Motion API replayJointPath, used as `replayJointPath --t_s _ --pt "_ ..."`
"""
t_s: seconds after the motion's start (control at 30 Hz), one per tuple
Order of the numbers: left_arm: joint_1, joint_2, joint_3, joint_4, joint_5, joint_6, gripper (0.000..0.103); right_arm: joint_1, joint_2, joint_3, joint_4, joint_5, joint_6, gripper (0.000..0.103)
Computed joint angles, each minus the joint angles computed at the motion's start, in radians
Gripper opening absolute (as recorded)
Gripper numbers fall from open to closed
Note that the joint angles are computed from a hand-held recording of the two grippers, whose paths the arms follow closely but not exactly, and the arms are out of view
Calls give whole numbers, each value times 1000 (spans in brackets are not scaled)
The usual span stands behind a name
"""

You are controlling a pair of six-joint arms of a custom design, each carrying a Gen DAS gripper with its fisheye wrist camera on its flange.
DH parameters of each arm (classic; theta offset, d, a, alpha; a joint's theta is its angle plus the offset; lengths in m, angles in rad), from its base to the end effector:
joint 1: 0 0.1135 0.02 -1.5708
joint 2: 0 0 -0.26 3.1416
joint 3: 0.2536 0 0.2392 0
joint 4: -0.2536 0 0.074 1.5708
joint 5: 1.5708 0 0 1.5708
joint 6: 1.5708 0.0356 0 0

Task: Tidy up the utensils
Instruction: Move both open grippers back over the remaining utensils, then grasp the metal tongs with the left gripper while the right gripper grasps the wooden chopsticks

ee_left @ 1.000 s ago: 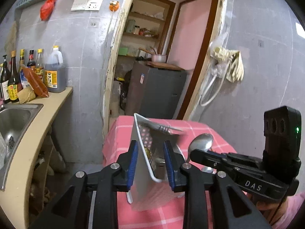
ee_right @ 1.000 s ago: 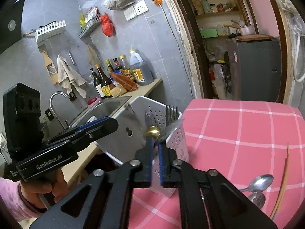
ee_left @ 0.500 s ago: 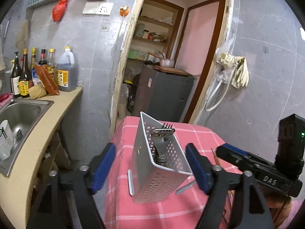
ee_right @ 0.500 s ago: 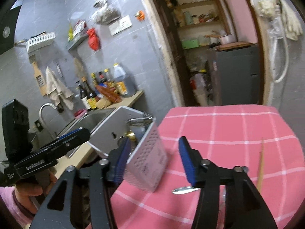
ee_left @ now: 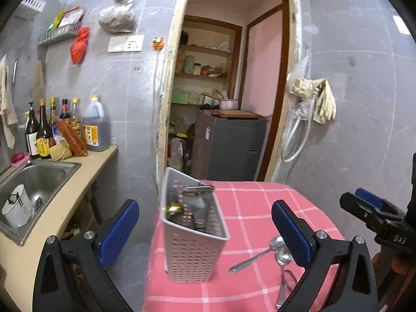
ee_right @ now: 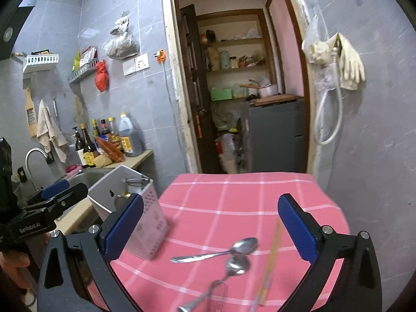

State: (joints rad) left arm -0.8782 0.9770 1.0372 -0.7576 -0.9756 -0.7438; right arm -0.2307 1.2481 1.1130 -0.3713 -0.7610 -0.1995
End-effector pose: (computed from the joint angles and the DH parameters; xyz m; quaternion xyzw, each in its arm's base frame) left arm 0.1338 -0.1151 0.3425 -0.1440 0.8120 0.0217 0.5652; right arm 0.2610 -0.0361 0.3400 -0.1759 0.8029 0.2121 0.5286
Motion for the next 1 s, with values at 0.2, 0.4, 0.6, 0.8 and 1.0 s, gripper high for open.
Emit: replayJointPath --t_s 0.2,0.4,0.6,0.8,1.0 --pt "-103 114 41 16 -66 -51 103 -122 32 44 -61 -50 -101 101" --pt "-142 229 73 59 -52 -65 103 -205 119 100 -118 -63 -210 101" --pt "-147 322 81 91 11 -96 103 -243 242 158 -166 -45 -307 101" --pt "-127 405 62 113 129 -164 103 -218 402 224 -196 21 -356 101" --pt "-89 468 36 142 287 -212 103 -173 555 318 -274 79 -418 101"
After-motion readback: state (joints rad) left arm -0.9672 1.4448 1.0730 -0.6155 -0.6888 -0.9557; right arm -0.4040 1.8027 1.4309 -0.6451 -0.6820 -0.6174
